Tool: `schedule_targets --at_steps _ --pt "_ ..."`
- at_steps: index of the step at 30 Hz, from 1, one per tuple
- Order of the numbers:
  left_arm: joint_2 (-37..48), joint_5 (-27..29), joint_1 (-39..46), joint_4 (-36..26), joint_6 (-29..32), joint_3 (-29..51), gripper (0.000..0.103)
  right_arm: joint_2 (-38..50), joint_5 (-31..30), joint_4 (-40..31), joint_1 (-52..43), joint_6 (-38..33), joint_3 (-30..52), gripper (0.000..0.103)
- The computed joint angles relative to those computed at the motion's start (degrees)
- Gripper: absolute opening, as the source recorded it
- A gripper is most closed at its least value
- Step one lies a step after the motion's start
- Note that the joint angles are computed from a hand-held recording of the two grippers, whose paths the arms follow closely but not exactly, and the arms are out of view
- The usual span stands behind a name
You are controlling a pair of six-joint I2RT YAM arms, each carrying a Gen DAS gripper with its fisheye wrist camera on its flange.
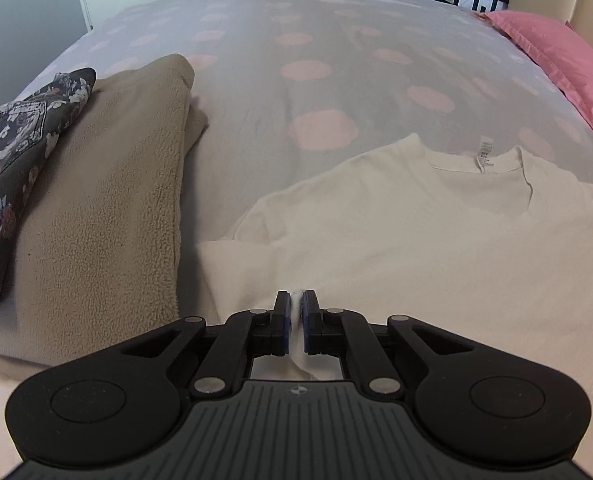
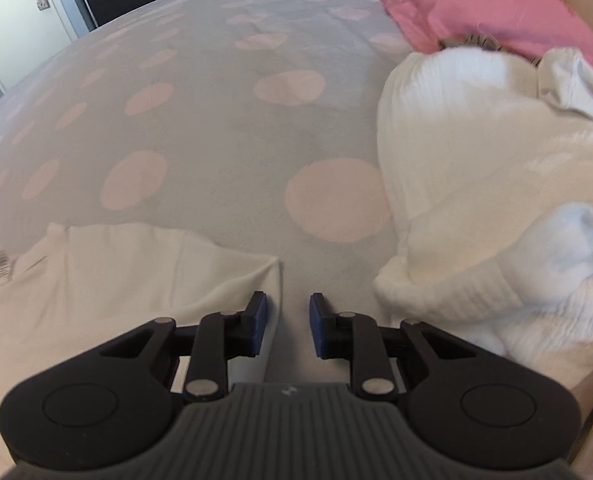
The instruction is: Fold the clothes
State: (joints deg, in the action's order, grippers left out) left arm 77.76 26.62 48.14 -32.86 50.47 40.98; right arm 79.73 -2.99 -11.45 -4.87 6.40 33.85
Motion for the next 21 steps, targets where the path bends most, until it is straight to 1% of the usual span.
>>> schedule_targets --at_steps 2,3,4,5,7,9,13,15,17,19,21 --pt "-0.6 -0.5 -0.1 -0.4 1.4 -0.2 0.006 -1.4 3.3 -0.6 1.0 0.5 0.1 0.024" --pt "-1.2 -0.7 0.0 -0.6 2.2 -0.4 0.008 -2.1 2.9 -1.5 0.6 0.0 0.2 0.024" --pt "-2.1 -0.5 0.7 -0.6 2.8 -0.6 0.013 -2.9 2.1 -2.4 0.0 -0.6 0.3 0.024" --pt "-2.7 -0.1 1.6 -1.6 3.9 -0.5 0.016 -3.8 0.2 -4.1 -1.2 -0.8 0.7 0.024" --pt "-3.2 0.9 4.0 -5.2 7.4 0.7 0.018 -6.1 -4.2 -9.0 -2.8 -1.5 1.6 0.025" --pt "-3.8 1.5 6.8 -8.7 11.8 1.5 0.019 -8.7 -8.2 -14.3 -3.7 -3.2 2.4 0.025" --pt "-4.5 1.6 13.2 -17.0 21.2 4.0 0.02 -17.4 -9.9 -24.8 0.2 -7.5 1.0 0.025" --pt "-3.9 1.9 17.7 -22.5 27.3 5.9 0.02 -21.7 -9.2 -29.8 2.1 -8.8 -0.1 0.025" --pt "-3.1 1.9 22.1 -27.3 33.7 7.5 0.029 -26.1 -7.3 -34.1 4.2 -9.1 -1.4 0.025" --pt "-2.3 1.1 26.4 -31.6 40.1 9.0 0.033 -30.4 -5.0 -37.9 5.5 -8.9 -2.9 0.025" --pt "-2.1 -0.3 29.7 -34.3 45.0 9.5 0.035 -34.4 -3.9 -41.7 5.9 -8.9 -4.2 0.025"
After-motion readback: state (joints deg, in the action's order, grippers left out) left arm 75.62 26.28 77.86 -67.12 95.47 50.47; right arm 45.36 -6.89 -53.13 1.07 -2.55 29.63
